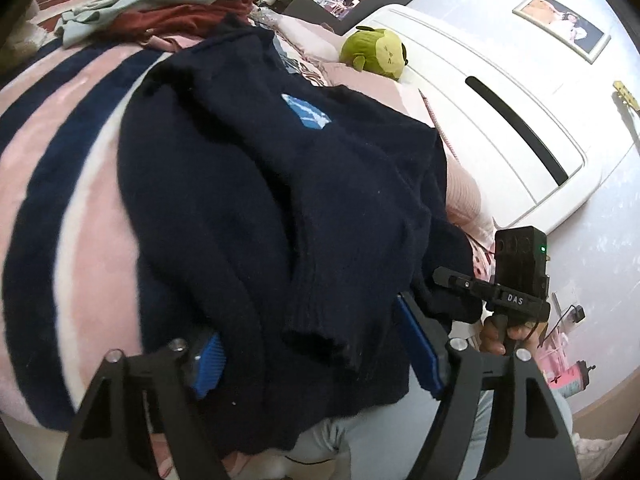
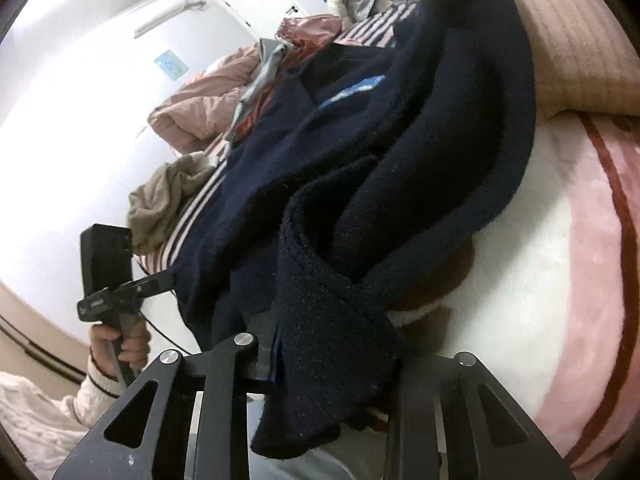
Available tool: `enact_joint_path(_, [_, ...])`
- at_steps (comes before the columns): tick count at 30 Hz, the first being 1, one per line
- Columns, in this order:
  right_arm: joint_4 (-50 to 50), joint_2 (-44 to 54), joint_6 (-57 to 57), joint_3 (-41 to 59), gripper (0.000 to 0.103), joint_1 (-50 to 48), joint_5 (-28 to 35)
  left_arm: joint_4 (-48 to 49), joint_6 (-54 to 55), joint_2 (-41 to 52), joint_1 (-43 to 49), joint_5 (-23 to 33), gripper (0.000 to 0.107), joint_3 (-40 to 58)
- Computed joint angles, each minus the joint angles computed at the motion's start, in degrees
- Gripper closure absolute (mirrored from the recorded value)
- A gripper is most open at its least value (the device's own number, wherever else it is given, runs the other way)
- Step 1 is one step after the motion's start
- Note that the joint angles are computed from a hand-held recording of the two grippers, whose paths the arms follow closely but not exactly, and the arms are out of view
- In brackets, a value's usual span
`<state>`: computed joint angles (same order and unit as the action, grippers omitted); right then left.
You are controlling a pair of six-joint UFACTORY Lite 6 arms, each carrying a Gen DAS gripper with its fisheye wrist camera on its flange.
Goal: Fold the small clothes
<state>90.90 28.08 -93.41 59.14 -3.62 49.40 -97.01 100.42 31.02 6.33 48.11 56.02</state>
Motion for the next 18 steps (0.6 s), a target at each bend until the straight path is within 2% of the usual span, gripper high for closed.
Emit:
enact_joint_path(2, [1.6,-2.2,-1.6,-2.0,0.084,-0.6,0.9,0.1,-1.2,0.0,-1.0,-1.4,0.085,1.0])
enact_joint_path(4, [3.1,-4.6,-2.9,-4.1,0.085,-0.8,1.0,-0.3,-2.3,-0.4,-1.5,-0.7,0.084,1.0])
enact_joint_path(8, [4.9,-11.5,-3.8,-9.0,0.086,-2.5,3.0,-4.5,2.8,-7.6,-1.8,-2.6,0.086,-4.6])
enact_joint_path(18, [3.8,-27.4,0.4,-14.1,0.087,-2.6,2.3,0.5,1.2,-24.1,7.8,6.3,0.087,-13.2])
